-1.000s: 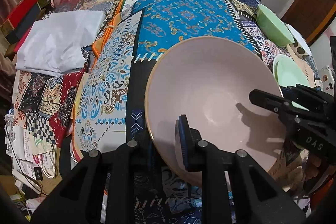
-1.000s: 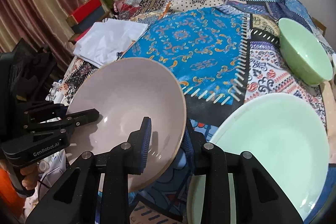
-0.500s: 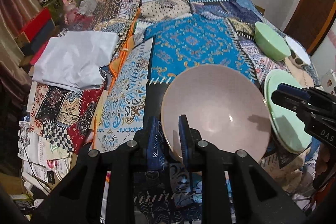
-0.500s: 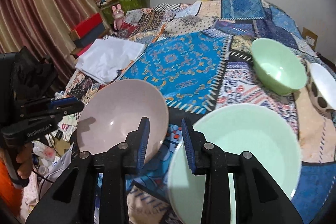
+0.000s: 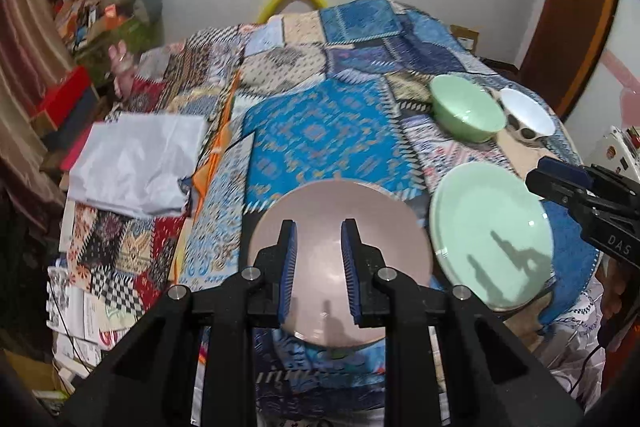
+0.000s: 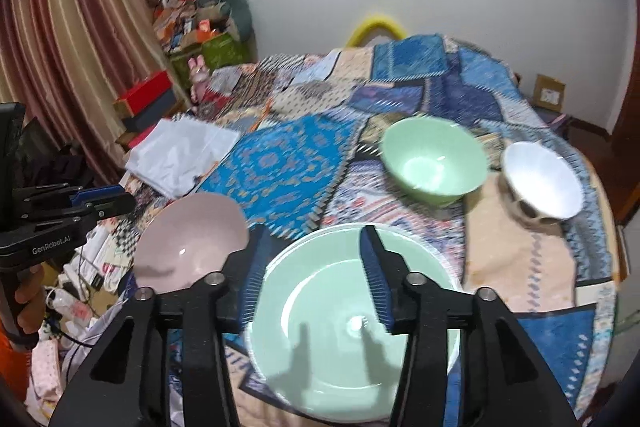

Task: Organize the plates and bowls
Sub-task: 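Move the left gripper to the mint green bowl and grasp its rim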

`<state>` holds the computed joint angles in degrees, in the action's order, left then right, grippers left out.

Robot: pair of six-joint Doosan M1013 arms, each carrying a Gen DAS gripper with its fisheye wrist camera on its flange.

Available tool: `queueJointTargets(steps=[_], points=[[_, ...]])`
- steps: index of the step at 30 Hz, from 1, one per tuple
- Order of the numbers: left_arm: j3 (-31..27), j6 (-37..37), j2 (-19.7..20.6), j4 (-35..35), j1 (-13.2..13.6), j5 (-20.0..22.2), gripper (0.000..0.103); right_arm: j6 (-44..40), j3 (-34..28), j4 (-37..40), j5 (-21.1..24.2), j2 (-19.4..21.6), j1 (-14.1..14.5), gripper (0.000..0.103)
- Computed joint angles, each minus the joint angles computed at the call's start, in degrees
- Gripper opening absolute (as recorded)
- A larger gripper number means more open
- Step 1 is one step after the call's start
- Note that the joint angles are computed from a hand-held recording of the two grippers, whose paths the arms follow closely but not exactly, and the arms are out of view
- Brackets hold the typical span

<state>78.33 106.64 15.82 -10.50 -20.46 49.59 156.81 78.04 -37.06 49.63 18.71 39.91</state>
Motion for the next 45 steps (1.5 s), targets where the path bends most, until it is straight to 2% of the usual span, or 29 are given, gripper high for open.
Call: queueJointTargets(steps=[6,8,10,14,21,23,30,36,38,41,45], points=[[-2.1,-0.7,0.8,-0.7,-2.2,0.5,0.034,3.7,2.5,-4.3,1.4,-2.5,-0.4,0.051],[-3.2,-1.2,1.4,-1.0,-2.9,0.5,0.049,4.6,3.2,-5.3,1.9,-3.1,-0.8,0.054],[-3.9,-0.9,1.7,-2.2,-3.4,0.2,0.056,5.8,4.0,-6.4,2.5,-3.7,-1.0,0.055],[-5.7,-1.5,2.8,-1.4,-4.8,-0.8,0.066,7.5,5.3,-7.3,2.9,-4.9,-2.1,0.056],[-9.8,-1.8,5.7,-0.1,-7.0,-0.3,0.072,7.4,5.8,-8.5,3.9,-4.8,-3.9,0.056],[-11.2,-1.7,6.8,-0.1,-7.5,0.2,0.078,7.2,5.9,-8.0,3.6,-4.6,-4.7,0.056],[-16.0,-1.2,11.0,0.3,-8.9,1.5,0.079,5.9,6.4,-5.5,1.9,-3.3,-7.3,0.056],[-21.3,-1.4,16.0,-0.8,-9.4,5.7,0.079,2.9,7.0,0.5,-1.3,-2.5,-9.9,0.055],[-22.5,-0.3,17.2,-2.2,-9.3,6.9,0.079,2.0,7.3,2.2,-2.1,-2.2,-10.8,0.051],[-24.2,-1.1,19.1,-1.9,-9.6,8.1,0.079,0.2,7.3,4.8,-3.3,-1.7,-11.6,0.040],[-26.3,-1.7,21.2,-1.4,-9.8,10.0,0.079,-1.7,7.4,7.7,-5.3,-1.2,-12.5,0.037]])
